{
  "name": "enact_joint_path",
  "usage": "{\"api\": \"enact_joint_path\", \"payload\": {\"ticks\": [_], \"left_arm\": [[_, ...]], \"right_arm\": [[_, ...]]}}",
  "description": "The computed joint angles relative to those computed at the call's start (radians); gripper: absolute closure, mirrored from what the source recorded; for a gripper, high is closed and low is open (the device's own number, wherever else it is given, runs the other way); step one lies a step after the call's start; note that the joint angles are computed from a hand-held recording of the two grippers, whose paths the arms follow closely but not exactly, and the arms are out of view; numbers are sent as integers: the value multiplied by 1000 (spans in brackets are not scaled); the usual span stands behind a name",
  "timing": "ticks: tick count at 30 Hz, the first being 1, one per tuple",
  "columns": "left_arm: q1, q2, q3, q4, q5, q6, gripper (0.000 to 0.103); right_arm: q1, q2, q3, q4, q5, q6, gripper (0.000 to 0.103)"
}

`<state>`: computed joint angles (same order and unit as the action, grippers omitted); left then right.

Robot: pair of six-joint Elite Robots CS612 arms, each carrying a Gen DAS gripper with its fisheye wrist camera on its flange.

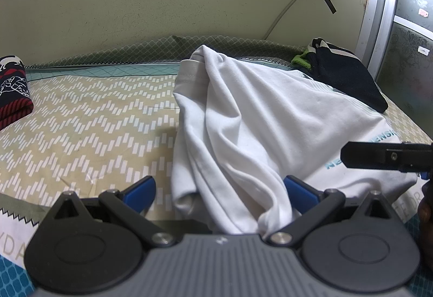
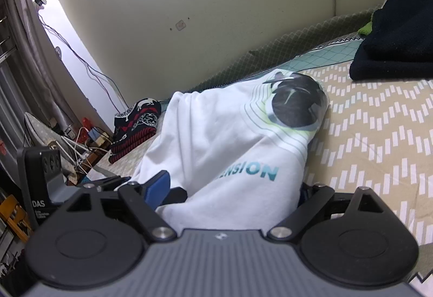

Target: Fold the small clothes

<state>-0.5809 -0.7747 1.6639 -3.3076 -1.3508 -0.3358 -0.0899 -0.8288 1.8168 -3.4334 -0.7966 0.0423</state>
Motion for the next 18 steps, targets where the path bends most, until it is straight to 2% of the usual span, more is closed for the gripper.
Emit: {"api": "enact_joint_path", "payload": {"ticks": [18], "left_arm": [[-3,-1,0,0,2,-14,0]], "right_arm": [[-3,3,5,-37,-9,41,15]]}}
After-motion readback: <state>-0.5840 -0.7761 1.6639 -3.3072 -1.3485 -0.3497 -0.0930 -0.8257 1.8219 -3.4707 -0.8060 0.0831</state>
